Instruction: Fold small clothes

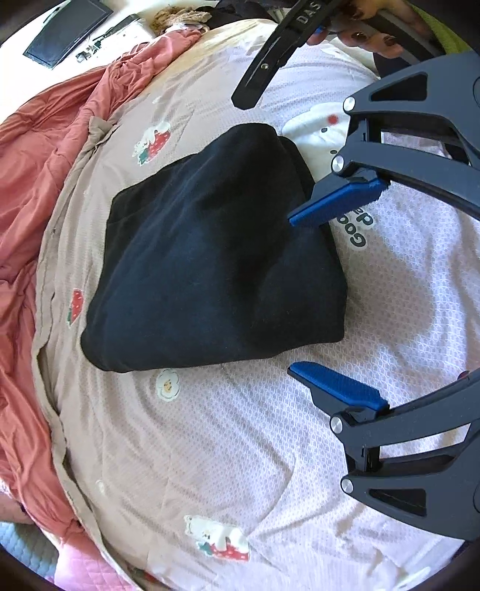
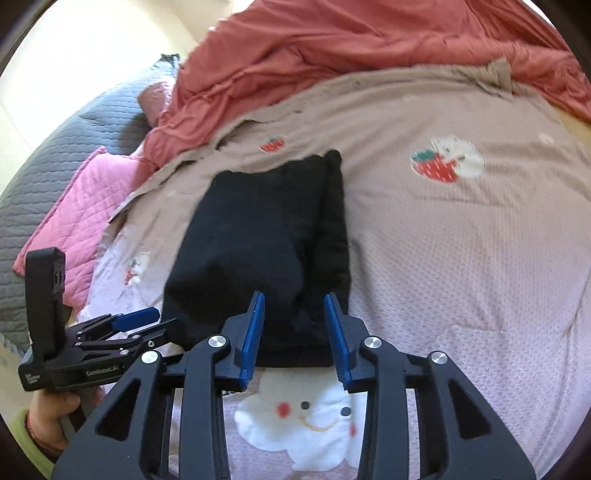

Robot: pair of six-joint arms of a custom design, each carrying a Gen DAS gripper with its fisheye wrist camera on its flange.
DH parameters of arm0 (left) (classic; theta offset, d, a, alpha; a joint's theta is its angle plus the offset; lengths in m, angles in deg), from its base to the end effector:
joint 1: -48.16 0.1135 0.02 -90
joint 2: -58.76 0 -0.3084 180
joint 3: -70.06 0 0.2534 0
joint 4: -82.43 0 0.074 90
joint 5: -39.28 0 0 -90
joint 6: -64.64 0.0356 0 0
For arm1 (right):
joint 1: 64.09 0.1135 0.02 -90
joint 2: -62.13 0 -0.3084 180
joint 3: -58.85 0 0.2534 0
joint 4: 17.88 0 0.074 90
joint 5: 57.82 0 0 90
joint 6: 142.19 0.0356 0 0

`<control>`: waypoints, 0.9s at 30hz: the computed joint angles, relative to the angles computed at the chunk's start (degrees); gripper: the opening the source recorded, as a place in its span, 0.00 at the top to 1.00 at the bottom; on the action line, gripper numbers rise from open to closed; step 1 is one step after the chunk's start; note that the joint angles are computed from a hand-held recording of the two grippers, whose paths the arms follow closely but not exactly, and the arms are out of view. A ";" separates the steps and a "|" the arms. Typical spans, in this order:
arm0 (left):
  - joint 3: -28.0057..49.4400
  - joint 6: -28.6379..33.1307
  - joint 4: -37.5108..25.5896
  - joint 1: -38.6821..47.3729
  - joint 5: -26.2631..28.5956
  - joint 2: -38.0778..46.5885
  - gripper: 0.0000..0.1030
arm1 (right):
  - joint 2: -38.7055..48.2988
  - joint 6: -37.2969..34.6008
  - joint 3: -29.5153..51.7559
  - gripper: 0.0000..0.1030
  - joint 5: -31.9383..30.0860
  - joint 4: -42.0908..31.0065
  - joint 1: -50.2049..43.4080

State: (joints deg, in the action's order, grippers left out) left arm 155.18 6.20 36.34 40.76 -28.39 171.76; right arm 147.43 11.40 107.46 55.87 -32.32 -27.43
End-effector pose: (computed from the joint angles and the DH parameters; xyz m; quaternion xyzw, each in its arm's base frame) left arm 0.3890 -0.0642 0.1761 0.3494 0.9069 -0.1589 0.1739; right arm 0.2210 0.1466 0.1865 0.2813 0.8817 0.1258 0.3573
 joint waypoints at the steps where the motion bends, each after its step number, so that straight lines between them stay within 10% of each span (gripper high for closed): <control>1: -0.16 0.17 0.07 0.19 0.14 -0.44 0.33 | -0.38 -0.40 -0.20 0.66 0.25 0.46 0.09; 27: -2.59 -0.04 4.15 1.43 -1.97 0.07 0.26 | 13.82 -2.34 6.16 0.65 -7.63 -2.46 -2.98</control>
